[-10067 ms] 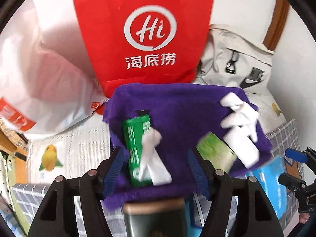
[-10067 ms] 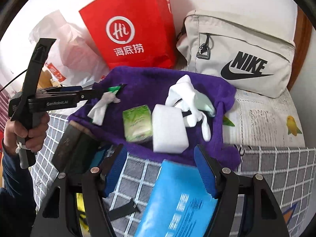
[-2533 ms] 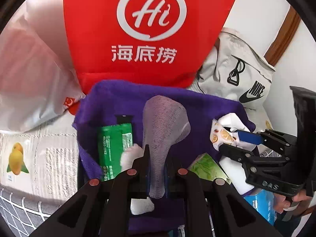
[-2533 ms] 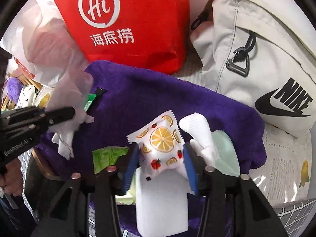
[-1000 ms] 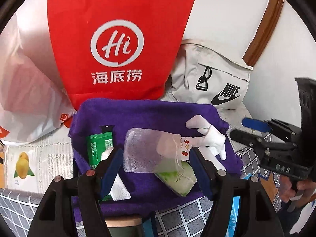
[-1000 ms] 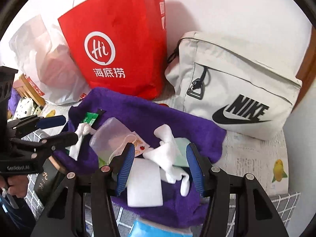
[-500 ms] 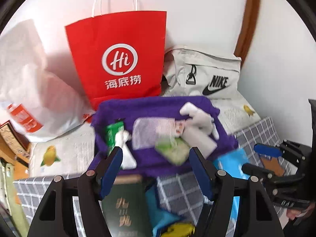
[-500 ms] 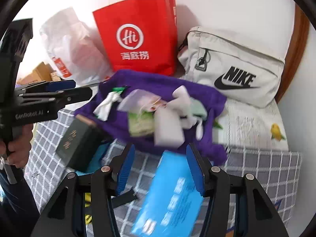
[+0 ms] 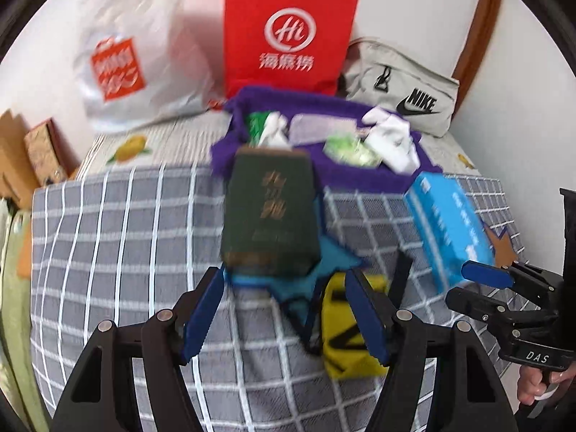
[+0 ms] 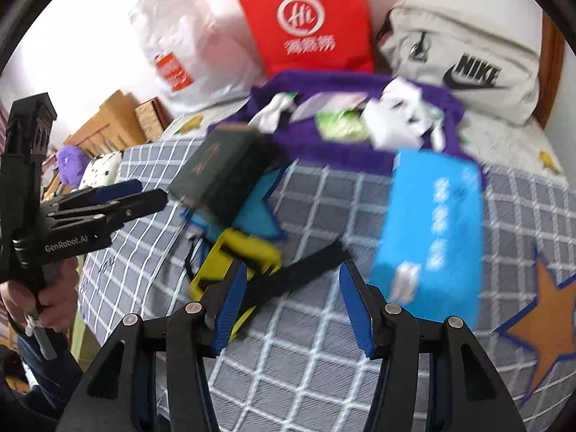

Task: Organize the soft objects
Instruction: 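Move both tools back toward the yellow pouch and black watch strap, then grasp the yellow pouch with the left tool while the right tool grasps the black watch strap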

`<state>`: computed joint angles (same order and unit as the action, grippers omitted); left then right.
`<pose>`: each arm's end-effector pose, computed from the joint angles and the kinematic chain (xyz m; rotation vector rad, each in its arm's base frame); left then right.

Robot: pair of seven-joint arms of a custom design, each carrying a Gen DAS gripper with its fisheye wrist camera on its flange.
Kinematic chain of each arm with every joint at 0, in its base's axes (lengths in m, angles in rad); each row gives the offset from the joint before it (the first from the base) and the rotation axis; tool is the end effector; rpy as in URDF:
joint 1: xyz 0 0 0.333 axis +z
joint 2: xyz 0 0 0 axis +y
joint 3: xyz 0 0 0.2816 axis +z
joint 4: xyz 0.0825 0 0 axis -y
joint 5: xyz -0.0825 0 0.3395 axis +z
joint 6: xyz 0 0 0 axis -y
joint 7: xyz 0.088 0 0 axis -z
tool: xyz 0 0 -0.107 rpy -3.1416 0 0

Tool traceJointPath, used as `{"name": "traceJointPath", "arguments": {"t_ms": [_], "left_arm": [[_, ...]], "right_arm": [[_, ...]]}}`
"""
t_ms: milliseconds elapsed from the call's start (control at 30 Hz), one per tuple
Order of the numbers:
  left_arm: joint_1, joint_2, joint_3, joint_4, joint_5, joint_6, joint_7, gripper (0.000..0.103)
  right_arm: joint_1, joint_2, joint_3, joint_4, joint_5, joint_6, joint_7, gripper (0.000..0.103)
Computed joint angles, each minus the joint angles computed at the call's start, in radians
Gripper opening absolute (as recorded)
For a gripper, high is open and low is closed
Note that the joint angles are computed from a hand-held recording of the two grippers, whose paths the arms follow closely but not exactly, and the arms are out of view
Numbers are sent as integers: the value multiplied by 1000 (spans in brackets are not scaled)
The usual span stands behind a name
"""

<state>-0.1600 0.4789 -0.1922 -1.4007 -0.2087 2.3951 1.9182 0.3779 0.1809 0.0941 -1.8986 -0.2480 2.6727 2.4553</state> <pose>0.6464 -0.2106 0.4755 -1.4059 2.4783 -0.8069 0.5331 0.2770 0.4621 -1.5856 2.0038 -0.2911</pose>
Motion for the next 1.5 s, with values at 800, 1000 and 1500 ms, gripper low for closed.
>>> {"name": "traceJointPath", "arguments": {"t_ms": [800, 1000, 1500], "left_arm": [[84, -39, -16, -156, -180, 2, 94, 68], [82, -24, -18, -138, -178, -17, 87, 68], [67, -63, -20, -198, -175, -6, 93, 68]], "right_arm": [[86, 253, -27, 239, -5, -94, 60, 26], [70, 194, -20, 162, -8, -59, 51, 10], [67, -12, 13, -102, -88, -78, 100, 4]]}}
